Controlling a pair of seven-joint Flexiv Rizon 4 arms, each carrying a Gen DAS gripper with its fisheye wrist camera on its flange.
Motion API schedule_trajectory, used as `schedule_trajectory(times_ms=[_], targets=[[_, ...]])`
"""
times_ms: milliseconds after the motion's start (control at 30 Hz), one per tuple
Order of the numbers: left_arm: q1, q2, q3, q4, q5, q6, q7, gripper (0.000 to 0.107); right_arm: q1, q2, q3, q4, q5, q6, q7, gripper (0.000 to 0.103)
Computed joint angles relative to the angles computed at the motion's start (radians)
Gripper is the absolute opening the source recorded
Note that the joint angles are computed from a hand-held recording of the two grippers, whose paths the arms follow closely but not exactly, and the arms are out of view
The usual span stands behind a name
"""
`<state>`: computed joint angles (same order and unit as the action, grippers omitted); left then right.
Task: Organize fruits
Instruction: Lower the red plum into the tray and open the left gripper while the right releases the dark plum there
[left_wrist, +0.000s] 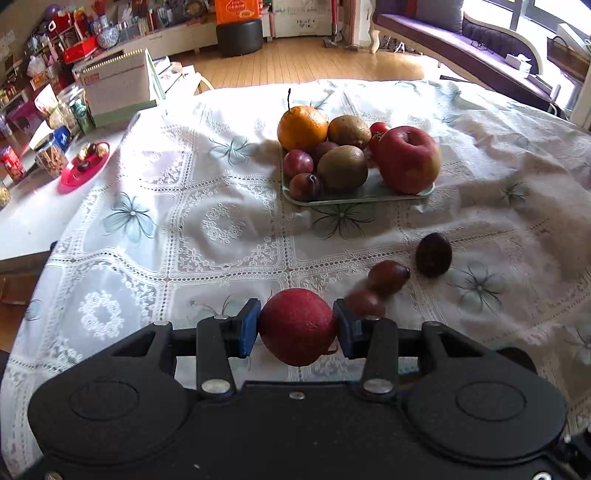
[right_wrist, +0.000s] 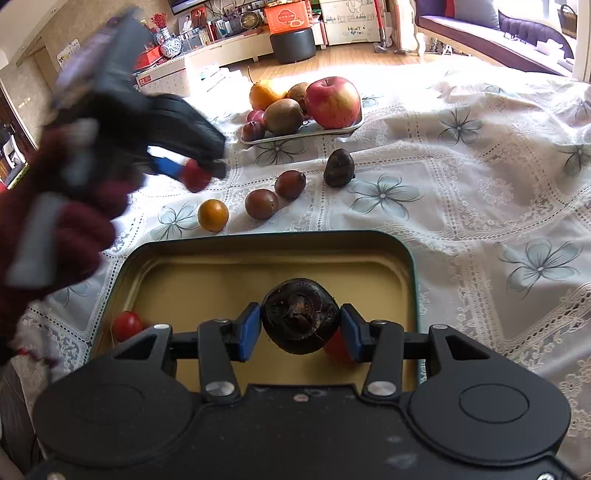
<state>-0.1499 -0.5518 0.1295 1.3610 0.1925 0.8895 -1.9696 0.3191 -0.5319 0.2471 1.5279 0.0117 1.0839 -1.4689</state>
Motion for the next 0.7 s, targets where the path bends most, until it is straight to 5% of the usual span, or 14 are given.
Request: schedule_trajectory(times_ms=[333,700], targets=[[-0.070,0.106,0.009,0.195,0.083,0.079,-0.109,0.051,0.051,0.011,-0.077,0.060,-0.107,0.065,0.099,0.048],[-0.121,0.129,0.016,0.227,0.195,0.051,-0.247,0.051,-0.009,0.013,-0.027,0.066,-0.080,0.085,0.088,0.048]])
